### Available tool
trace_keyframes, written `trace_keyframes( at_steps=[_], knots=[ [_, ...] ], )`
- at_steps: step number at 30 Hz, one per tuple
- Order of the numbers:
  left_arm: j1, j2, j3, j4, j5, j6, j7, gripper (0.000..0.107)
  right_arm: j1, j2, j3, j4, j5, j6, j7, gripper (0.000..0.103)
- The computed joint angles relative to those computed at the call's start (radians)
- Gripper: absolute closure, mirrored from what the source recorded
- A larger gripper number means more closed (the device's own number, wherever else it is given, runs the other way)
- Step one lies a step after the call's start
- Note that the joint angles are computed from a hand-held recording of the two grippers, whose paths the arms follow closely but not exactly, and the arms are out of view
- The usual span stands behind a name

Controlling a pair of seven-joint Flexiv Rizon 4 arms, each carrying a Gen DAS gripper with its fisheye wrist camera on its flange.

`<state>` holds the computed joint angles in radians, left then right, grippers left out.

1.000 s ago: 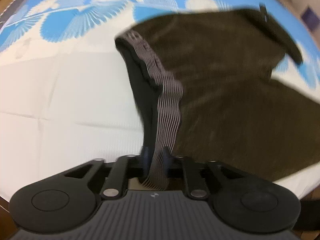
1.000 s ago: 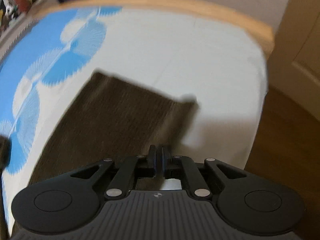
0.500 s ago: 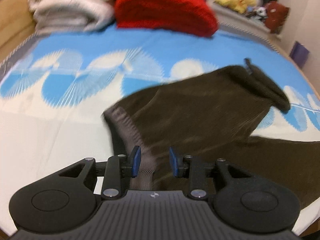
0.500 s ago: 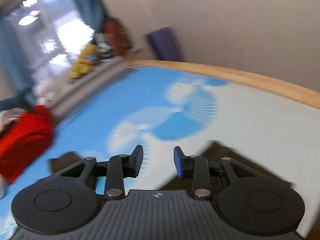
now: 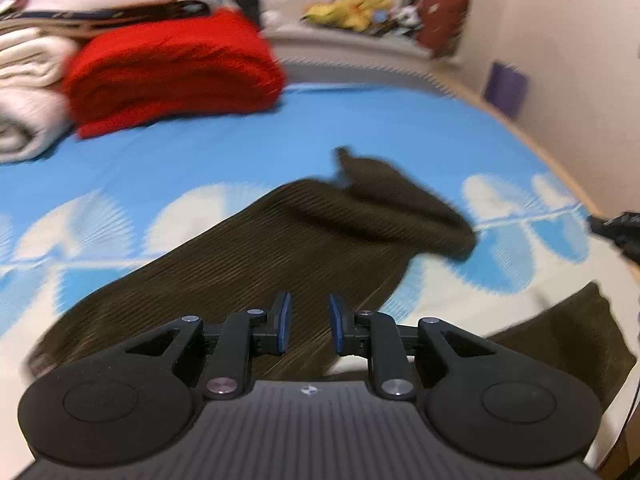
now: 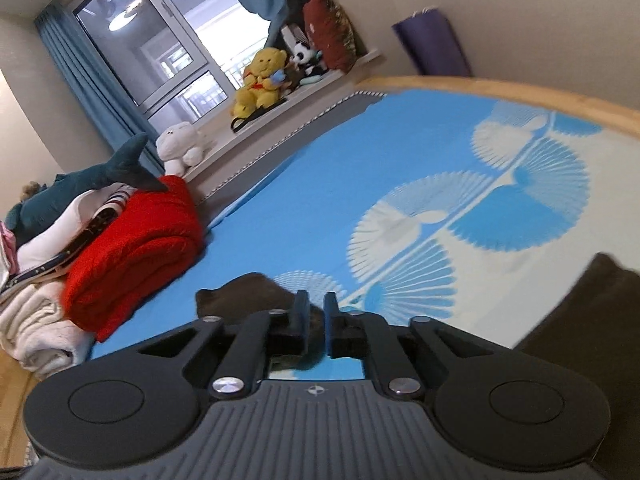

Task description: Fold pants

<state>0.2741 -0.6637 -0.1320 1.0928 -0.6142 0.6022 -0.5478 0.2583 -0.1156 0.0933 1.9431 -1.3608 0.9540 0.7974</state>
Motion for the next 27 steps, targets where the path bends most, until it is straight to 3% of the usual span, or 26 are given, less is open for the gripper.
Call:
trace_keyframes(
  at_steps=[3, 6, 8, 9, 10, 13, 15, 17, 19, 22, 25, 27],
  knots=[
    [-0.034, -0.009, -0.021, 0.082, -0.009, 0.09, 0.067, 0.083, -0.004, -0.049, -0.018, -0.035, -0.006, 0.06, 0.056, 0.096],
    [-0.083, -0.043, -0.003, 0.09, 0.069, 0.123, 0.098, 0.081, -0.015, -0.102, -0.043, -0.067, 0.001, 0.143, 0.064, 0.093],
    [-0.096, -0.057, -0.014, 0.109, 0.083, 0.157, 0.138, 0.065, -0.015, -0.137, -0.061, -0.089, 0.014, 0.179, 0.046, 0.093],
    [-0.106, -0.066, -0.01, 0.109, 0.098, 0.164, 0.142, 0.052, -0.014, -0.152, -0.069, -0.097, 0.028, 0.19, 0.03, 0.093],
    [-0.111, -0.074, -0.011, 0.11, 0.107, 0.172, 0.152, 0.047, -0.013, -0.172, -0.076, -0.109, 0.052, 0.201, 0.012, 0.092],
    [-0.136, -0.105, -0.006, 0.111, 0.138, 0.238, 0.163, 0.047, -0.013, -0.222, -0.109, -0.131, 0.087, 0.268, 0.031, 0.089],
    [-0.129, -0.114, -0.003, 0.118, 0.146, 0.254, 0.162, 0.047, -0.007, -0.258, -0.135, -0.149, 0.106, 0.304, 0.05, 0.077],
    [-0.145, -0.142, 0.023, 0.073, 0.181, 0.238, 0.118, 0.053, 0.0, -0.298, -0.158, -0.174, 0.132, 0.338, 0.047, 0.066],
    [-0.142, -0.162, 0.043, 0.018, 0.217, 0.175, 0.091, 0.098, 0.007, -0.341, -0.178, -0.2, 0.175, 0.374, 0.031, 0.061],
    [-0.159, -0.187, 0.106, -0.094, 0.3, 0.063, -0.007, 0.101, 0.019, -0.387, -0.209, -0.221, 0.236, 0.4, 0.01, 0.06],
    [-0.162, -0.157, 0.13, -0.094, 0.351, 0.14, -0.088, 0.101, 0.036, -0.424, -0.256, -0.229, 0.281, 0.454, 0.047, 0.056],
    [-0.152, -0.156, 0.137, -0.12, 0.357, 0.134, -0.16, 0.101, 0.044, -0.45, -0.286, -0.237, 0.309, 0.511, 0.056, 0.056]
  ],
)
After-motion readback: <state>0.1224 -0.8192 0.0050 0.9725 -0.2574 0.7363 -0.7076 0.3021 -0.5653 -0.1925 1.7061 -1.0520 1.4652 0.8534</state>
